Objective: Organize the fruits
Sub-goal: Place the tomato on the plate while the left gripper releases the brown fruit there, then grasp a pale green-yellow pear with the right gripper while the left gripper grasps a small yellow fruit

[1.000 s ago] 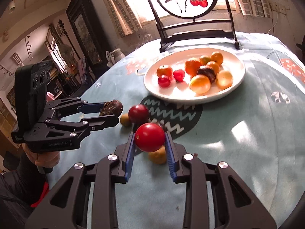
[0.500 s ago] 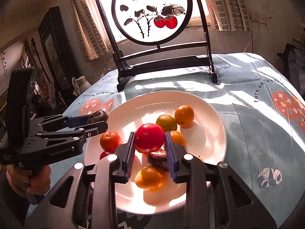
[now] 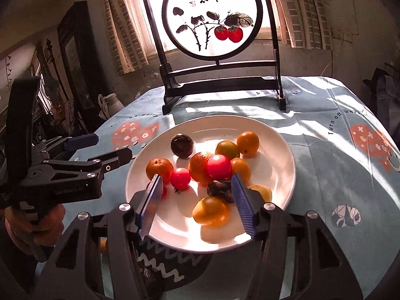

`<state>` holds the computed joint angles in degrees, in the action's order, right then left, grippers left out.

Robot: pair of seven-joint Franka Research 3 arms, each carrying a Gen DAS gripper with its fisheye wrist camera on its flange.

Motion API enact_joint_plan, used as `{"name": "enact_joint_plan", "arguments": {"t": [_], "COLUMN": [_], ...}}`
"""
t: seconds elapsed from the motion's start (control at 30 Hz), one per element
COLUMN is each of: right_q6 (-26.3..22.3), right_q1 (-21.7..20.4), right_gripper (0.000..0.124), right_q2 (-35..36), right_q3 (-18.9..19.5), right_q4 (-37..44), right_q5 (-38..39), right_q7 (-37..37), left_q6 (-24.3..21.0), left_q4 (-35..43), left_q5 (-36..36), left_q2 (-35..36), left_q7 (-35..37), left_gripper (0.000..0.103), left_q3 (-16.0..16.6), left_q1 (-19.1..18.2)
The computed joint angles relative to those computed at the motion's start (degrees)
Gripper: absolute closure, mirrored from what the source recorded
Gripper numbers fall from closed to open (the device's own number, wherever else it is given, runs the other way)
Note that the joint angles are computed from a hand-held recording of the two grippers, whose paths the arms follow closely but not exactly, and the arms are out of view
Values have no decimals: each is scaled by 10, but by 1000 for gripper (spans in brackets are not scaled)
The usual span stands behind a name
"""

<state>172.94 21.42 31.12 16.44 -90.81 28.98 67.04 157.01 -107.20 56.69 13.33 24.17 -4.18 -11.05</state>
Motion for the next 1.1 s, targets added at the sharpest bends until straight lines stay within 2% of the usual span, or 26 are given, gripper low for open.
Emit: {"name": "enact_joint_plan", "arguments": {"t": [0.1, 0.2, 0.27, 0.33, 0.37, 0.43, 0.5, 0.53, 0.6, 0.7, 0.8, 0.93, 1.1], "right_q6": [46, 87, 92, 96, 94, 86, 80, 74, 56, 17, -21, -72, -82], "right_q1": [-45, -69, -55, -28, -28, -30, 6, 11, 7, -32, -5, -20, 31], "right_gripper": [66, 66, 66, 66, 66, 66, 66, 66, 66, 66, 66, 66, 66], "right_q2": [-34, -57, -73, -86, -90, -94, -98, -99, -100, -101, -109, -123, -139], "right_q3": [65, 102, 85, 56, 57, 59, 18, 12, 15, 58, 23, 40, -6], "right_q4": [-65, -119, -146, -165, -171, -178, -182, -183, -182, -178, -182, -188, -210], "right_q5": [41, 65, 60, 43, 37, 33, 13, 6, 1, 37, 35, 90, 51], "right_q7": [-58, -90, -81, -65, -63, -60, -32, -26, -22, -57, -40, -107, -105], "left_q6": [-9, -20, -17, -14, -8, -26, -34, -27, 2, 17, 4, 26, 41], "left_q4": [-62, -110, -140, -160, -168, -180, -188, -193, -201, -208, -211, -219, -228], "left_q5": [89, 144, 169, 128, 122, 129, 116, 104, 83, 90, 100, 85, 75], "left_q2": [-52, -87, -104, -112, -115, -122, -125, -127, -130, -136, -141, -145, -149], "left_q7": [-99, -163, -205, -181, -182, -208, -209, -205, -199, -216, -221, -215, -221], "left_gripper": [5, 4, 3, 3, 3, 3, 3, 3, 3, 3, 3, 3, 3], "left_q3": [8, -11, -22, -31, -33, -38, -41, -40, -37, -38, -44, -42, -41], "left_q1": [-13, -4, 6, 18, 24, 29, 36, 40, 51, 59, 60, 67, 76]}}
